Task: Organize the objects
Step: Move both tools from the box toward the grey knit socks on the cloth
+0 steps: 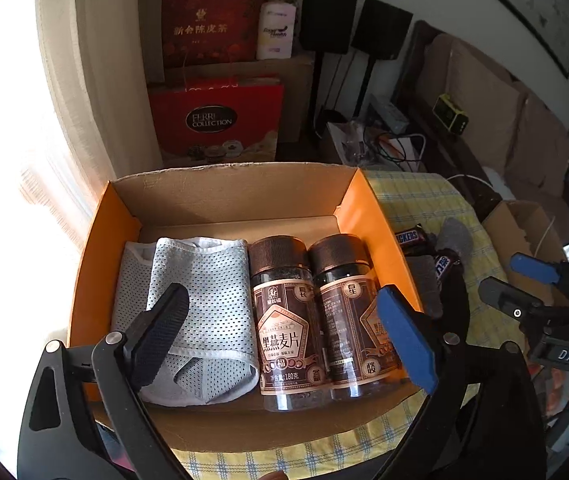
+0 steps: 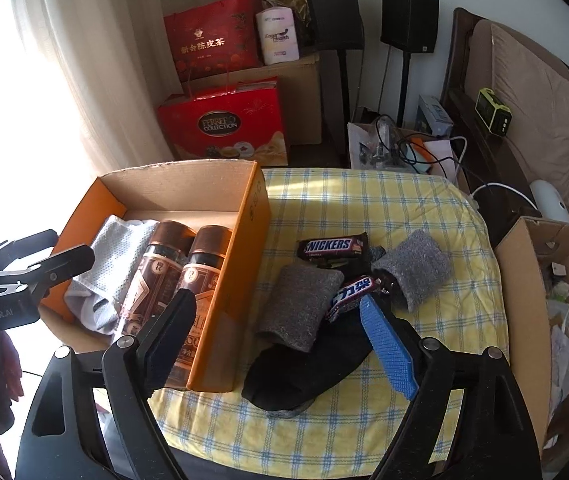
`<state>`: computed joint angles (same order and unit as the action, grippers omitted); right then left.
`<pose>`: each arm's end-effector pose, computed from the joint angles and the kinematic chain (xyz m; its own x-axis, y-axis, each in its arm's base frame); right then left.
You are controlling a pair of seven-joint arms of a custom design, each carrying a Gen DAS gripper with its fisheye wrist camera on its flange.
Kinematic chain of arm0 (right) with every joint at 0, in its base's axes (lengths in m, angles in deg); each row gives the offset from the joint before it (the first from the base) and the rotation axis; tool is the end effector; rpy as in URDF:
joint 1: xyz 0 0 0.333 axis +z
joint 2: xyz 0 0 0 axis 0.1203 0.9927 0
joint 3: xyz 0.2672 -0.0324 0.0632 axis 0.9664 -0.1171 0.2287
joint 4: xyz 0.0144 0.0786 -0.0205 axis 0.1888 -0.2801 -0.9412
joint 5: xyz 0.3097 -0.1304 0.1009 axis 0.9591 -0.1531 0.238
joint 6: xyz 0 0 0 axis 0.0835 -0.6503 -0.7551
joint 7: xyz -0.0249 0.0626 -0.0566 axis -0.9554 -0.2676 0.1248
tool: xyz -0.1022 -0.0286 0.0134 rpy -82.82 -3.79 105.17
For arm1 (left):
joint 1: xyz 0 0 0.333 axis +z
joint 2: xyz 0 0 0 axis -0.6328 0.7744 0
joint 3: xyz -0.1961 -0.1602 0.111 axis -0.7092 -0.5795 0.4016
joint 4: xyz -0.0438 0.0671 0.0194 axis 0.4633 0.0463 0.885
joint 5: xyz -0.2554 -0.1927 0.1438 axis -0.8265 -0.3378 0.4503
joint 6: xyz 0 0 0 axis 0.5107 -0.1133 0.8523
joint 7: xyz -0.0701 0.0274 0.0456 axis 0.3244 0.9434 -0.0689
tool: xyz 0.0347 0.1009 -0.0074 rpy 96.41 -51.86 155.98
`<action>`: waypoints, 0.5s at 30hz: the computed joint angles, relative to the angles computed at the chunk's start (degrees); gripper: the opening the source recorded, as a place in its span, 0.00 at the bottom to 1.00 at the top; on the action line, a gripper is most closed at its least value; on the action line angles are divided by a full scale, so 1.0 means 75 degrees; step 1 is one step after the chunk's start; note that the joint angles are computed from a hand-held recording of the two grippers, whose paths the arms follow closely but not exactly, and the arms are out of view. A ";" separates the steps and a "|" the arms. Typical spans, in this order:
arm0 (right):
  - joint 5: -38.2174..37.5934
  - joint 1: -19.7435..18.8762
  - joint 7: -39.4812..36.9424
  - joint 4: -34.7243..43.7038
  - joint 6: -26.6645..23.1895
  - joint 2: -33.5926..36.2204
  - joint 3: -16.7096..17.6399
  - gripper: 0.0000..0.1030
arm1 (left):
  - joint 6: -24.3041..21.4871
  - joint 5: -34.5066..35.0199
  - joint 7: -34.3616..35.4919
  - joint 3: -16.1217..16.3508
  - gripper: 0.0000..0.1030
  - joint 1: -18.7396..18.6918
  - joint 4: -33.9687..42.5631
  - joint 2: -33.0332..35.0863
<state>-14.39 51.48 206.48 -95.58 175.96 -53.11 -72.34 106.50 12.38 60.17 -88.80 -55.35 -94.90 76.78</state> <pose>0.4418 0.4816 0.4140 0.0615 -0.9912 -0.1173 -0.7916 0.0231 -0.6107 0.5235 -0.2933 0.4560 -0.3999 -0.9111 0.1000 -0.7533 0.2645 -0.6022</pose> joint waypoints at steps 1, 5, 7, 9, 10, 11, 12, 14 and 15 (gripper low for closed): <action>-0.0028 -0.0003 0.0053 -0.0106 -0.0007 -0.0076 -0.0026 0.87 | 0.0089 0.0143 -0.0120 0.0032 1.00 -0.0062 -0.0045 -0.0031; -0.0106 -0.0156 0.0252 -0.0667 0.0004 -0.0471 -0.0028 0.98 | 0.0178 0.0292 -0.0147 -0.0040 1.00 -0.0172 -0.0033 -0.0034; -0.0184 -0.0262 0.0334 -0.0960 -0.0008 -0.0689 0.0003 0.99 | 0.0129 0.0153 -0.0027 -0.0129 1.00 -0.0190 0.0044 0.0012; -0.0256 -0.0370 0.0407 -0.1208 -0.0100 -0.0886 0.0056 0.99 | 0.0080 -0.0020 0.0139 -0.0229 1.00 -0.0221 0.0118 0.0074; -0.0271 -0.0443 0.0441 -0.1355 -0.0099 -0.0991 0.0089 0.99 | 0.0038 -0.0150 0.0291 -0.0296 1.00 -0.0225 0.0178 0.0130; -0.0278 -0.0522 0.0483 -0.1506 -0.0076 -0.1092 0.0122 0.99 | -0.0019 -0.0268 0.0424 -0.0356 1.00 -0.0242 0.0247 0.0188; -0.0277 -0.0600 0.0522 -0.1645 -0.0058 -0.1184 0.0156 0.99 | -0.0046 -0.0427 0.0575 -0.0426 1.00 -0.0248 0.0301 0.0238; -0.0322 -0.0737 0.0630 -0.1886 -0.0021 -0.1329 0.0208 0.99 | -0.0162 -0.0685 0.0814 -0.0528 1.00 -0.0294 0.0482 0.0377; -0.0310 -0.0811 0.0659 -0.1990 -0.0013 -0.1382 0.0236 0.99 | -0.0258 -0.0686 0.0808 -0.0524 1.00 -0.0370 0.0614 0.0468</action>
<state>-16.71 45.40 211.42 -110.51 175.86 -63.48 -70.57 104.56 7.23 66.23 -92.73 -58.13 -90.29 80.29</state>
